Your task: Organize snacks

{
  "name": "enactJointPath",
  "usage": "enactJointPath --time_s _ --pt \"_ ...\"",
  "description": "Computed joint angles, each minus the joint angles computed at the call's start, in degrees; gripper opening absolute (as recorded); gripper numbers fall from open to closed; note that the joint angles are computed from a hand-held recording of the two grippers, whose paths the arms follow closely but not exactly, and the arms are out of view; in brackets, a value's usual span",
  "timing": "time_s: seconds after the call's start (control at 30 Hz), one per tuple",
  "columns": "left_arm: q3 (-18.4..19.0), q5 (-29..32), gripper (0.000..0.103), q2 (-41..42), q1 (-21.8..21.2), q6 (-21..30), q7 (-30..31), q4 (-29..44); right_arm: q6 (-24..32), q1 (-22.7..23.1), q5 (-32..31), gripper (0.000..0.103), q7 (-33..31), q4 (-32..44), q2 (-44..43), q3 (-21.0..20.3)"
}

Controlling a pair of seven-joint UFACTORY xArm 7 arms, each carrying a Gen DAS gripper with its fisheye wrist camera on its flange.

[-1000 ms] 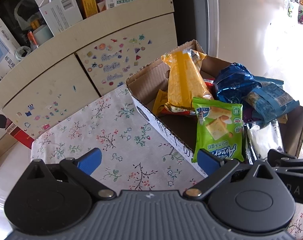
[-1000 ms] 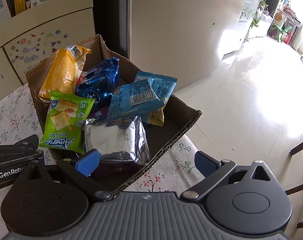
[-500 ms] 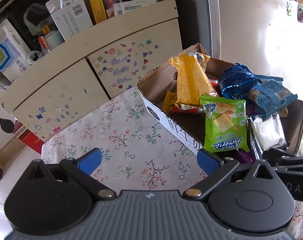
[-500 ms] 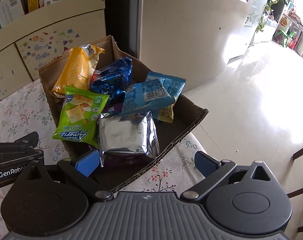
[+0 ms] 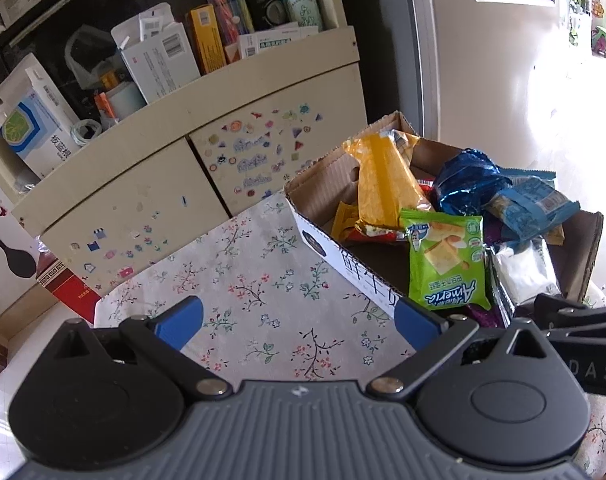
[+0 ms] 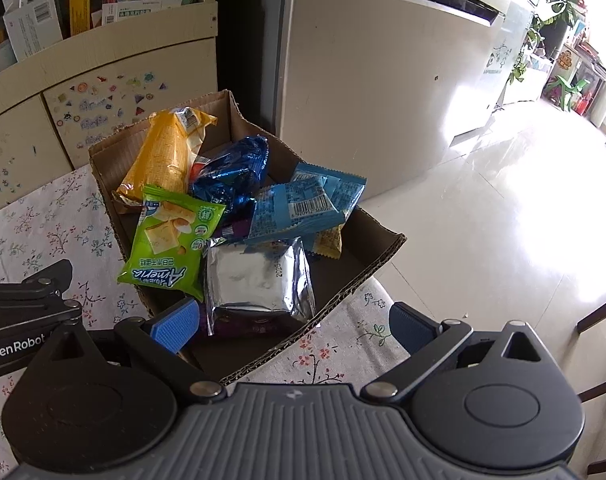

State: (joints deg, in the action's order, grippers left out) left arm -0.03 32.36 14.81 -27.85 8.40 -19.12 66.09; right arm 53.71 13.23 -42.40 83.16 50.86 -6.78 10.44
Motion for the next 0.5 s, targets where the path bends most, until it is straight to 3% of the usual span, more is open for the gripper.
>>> enactJointPath --time_s 0.5 --pt "-0.62 1.42 0.101 -5.78 3.56 -1.21 -1.11 -7.07 0.13 2.09 -0.67 0.103 -0.51 0.07 -0.31 1.85"
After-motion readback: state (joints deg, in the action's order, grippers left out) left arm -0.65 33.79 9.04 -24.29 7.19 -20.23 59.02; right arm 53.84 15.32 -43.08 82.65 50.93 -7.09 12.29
